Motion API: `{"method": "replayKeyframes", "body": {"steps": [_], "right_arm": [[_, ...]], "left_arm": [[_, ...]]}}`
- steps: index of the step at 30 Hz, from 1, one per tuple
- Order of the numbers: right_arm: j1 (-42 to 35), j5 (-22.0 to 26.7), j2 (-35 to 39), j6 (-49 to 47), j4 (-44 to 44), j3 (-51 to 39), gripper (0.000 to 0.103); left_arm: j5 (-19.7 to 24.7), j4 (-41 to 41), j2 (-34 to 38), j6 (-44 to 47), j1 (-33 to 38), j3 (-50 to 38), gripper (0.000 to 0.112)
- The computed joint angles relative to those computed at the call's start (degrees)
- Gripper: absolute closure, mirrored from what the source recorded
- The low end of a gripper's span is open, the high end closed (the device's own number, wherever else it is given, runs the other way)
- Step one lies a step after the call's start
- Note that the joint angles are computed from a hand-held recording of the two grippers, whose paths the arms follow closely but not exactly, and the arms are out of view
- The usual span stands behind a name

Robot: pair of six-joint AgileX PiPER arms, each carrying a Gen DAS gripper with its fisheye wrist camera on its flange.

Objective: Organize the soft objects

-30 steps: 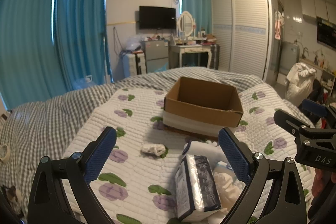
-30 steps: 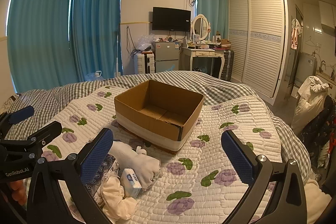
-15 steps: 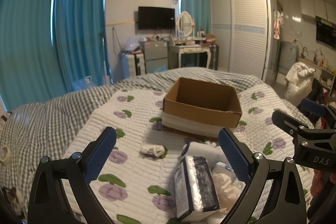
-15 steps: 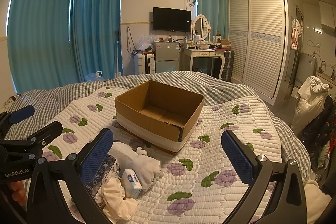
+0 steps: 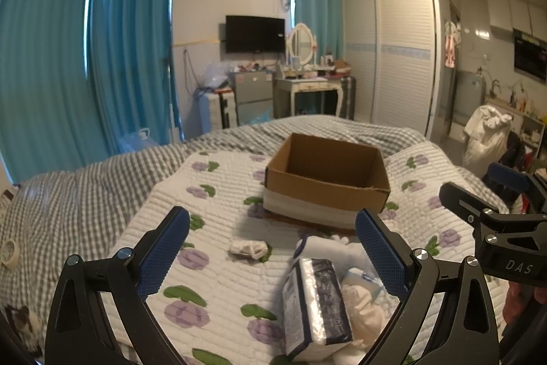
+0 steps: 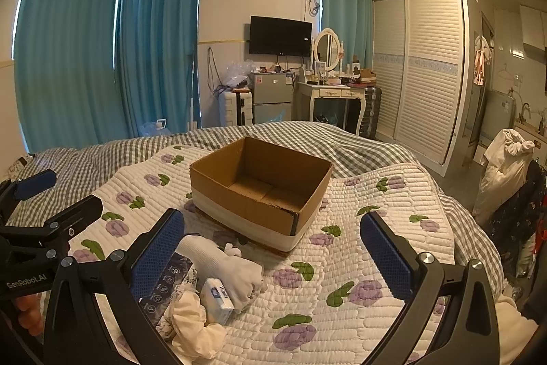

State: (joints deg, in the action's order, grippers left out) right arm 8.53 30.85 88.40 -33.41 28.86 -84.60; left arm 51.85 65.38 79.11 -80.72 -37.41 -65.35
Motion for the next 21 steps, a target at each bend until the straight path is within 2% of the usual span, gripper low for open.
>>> {"method": "replayKeyframes", "body": {"steps": [5,7,11,16,21], "right_arm": [[-0.4,1.7,-1.4,-0.4,-0.1,-0.1,0.000],[-0.6,4.1,-1.3,-0.9,-0.9,-0.5,0.000],[-1.0,4.4,-1.6,-2.1,-2.3,2.8,0.000],[-2.7,5.2,-0.8,-3.8,-1.4,6.4,0.000],[-3.2,5.1,0.2,-4.4,-1.1,8.3,0.000]], "left_arm": [[2.2,-0.1,-0.5,0.6,-1.6,-0.1,0.014],[2.1,-2.7,-0.4,1.9,-1.6,0.2,0.014],[-2.0,-7.3,0.8,2.9,-0.5,3.7,0.014],[-9.8,-14.2,4.5,4.6,1.9,7.8,0.014],[-13.0,-20.0,7.5,8.5,3.7,8.2,0.016]]}}
